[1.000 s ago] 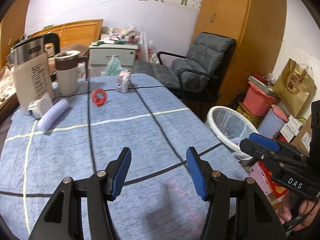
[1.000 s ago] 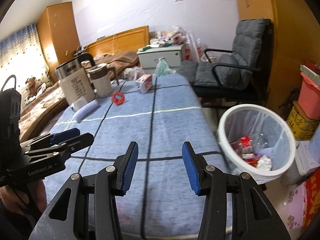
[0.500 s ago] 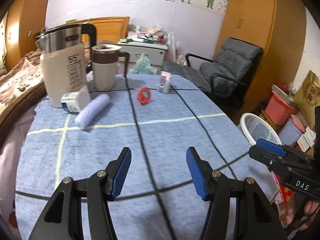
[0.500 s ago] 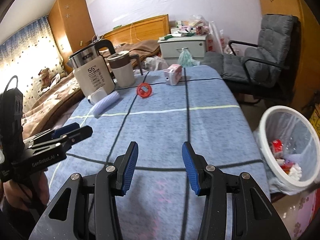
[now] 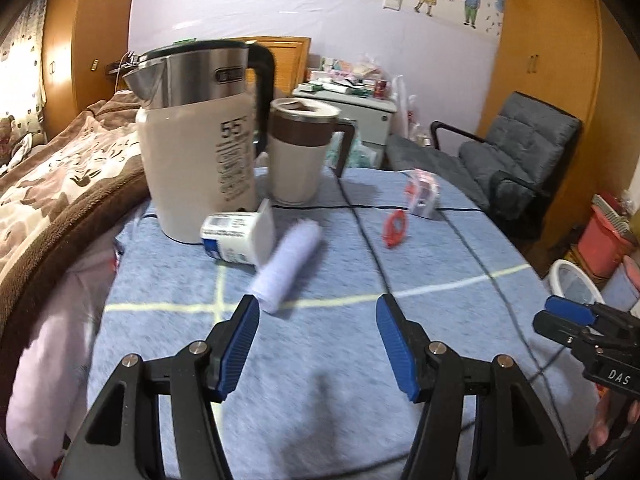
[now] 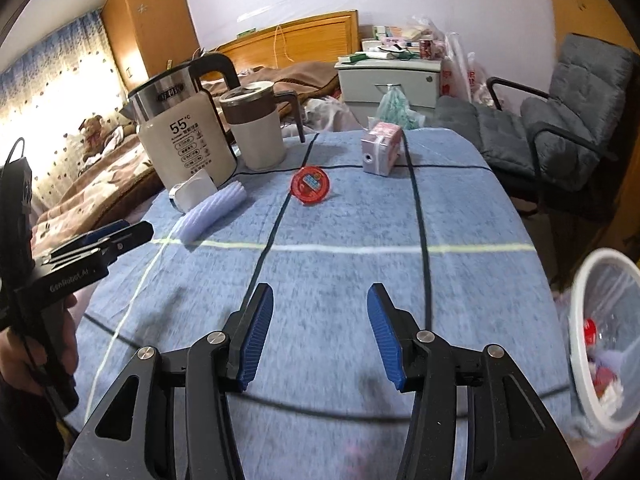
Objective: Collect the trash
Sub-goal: 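Return both tools to the table toward the yogurt cup and jelly cup, then grasp the white yogurt cup with the left gripper while the right grasps the red jelly cup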
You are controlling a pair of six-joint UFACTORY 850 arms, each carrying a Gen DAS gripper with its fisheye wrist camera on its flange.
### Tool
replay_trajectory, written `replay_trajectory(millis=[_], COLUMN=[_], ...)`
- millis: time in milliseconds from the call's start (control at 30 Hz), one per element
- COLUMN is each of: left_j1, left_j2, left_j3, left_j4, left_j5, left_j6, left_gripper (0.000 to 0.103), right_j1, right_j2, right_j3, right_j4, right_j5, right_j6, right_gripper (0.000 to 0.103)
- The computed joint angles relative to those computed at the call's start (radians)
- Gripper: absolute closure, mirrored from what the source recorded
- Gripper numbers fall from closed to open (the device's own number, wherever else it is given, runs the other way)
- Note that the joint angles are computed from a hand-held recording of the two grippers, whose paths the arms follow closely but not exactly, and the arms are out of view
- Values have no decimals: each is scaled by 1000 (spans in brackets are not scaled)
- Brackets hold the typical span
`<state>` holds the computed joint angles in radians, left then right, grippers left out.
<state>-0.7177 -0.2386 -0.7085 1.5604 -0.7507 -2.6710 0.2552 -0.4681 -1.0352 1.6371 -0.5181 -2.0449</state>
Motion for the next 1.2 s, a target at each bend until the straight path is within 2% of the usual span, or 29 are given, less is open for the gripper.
replay_trajectory(millis=[267, 400, 533, 700, 767, 1067, 1200], left_j1=[114, 176, 226, 263, 271, 314, 314], left_j2=[11, 9, -15, -42, -51, -87, -98], left_j3=[52, 64, 55, 44, 41, 6, -6], left_j4=[90, 159, 232, 310, 333, 400, 398], left_j5=[33, 67, 99, 111, 109, 193, 194], left_j6=[-53, -87, -103, -118, -123, -157, -143], left_gripper=[40, 33, 30, 25, 23, 23, 26], right_j1=[67, 95, 124, 157, 166, 192, 194], right_j2=[-82, -125, -175, -239, -263, -376, -408], right_j3=[-98, -153, -219, -302, -330, -478, -531], right_j4=[-12, -4, 1, -2, 1, -138, -246], right_j5=[43, 49, 71, 101, 110, 171, 149], right_j6=[33, 48, 66, 75, 66, 228, 345], right_gripper=[53, 53, 53, 51, 48, 46, 46])
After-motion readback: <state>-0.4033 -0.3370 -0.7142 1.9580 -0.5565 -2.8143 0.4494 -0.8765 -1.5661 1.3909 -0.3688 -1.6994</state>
